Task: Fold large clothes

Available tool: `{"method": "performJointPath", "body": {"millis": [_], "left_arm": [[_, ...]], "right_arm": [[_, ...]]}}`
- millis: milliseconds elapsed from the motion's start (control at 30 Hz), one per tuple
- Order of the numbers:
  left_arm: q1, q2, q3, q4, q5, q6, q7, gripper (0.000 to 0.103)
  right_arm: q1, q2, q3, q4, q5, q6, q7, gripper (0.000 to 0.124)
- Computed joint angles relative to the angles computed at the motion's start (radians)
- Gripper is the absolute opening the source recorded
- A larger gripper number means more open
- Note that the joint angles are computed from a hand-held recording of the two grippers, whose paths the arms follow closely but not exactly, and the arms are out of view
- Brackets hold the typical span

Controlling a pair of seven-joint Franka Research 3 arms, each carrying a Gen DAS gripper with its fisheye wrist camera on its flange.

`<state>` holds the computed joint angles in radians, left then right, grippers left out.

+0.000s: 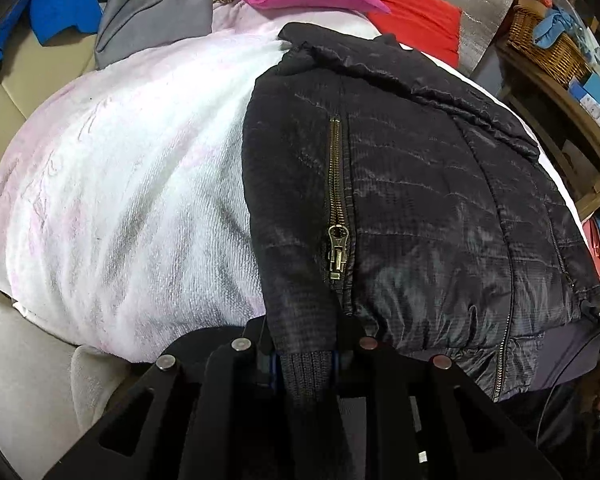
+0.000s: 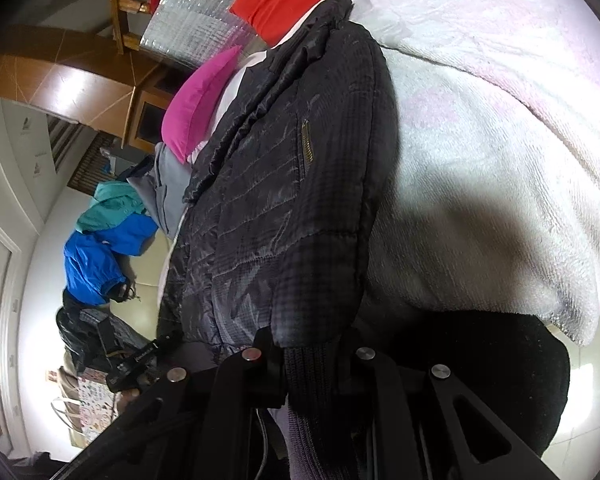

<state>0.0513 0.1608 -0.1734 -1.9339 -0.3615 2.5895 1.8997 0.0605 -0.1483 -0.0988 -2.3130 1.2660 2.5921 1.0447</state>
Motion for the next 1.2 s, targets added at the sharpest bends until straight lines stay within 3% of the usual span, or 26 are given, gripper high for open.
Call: {"method": "performJointPath", "body": {"millis": [333,667,967,1200], "left_arm": [[0.012,-0.036,0.0,-0.05,-0.122,0.037,0.08,0.02],[-0.009,-0.106,0.025,-0.107,-0.13,0.057,0.103,0.019],[-0.033,-0.207,0.082,-0.15,-0.307,0.014,0.253,0.019],[-0.054,-0.247,0.116,-0.166,-0.353,-0.004,0.298,0.019]], "right_arm": [[-0.008,0.022,0.016,0.024,-0.204,0.0,0.125,0.015],[0.016,-0.039,-0.006,-0.028,-0.08,0.008,0.016,0.015],[0.022,-0.154,-0.049,-0.077,0.06,-0.029,-0.125,0.014],[0.019,-0.216,-0.056,-0.104,0.066,-0.031,-0.136,0.014]]}}
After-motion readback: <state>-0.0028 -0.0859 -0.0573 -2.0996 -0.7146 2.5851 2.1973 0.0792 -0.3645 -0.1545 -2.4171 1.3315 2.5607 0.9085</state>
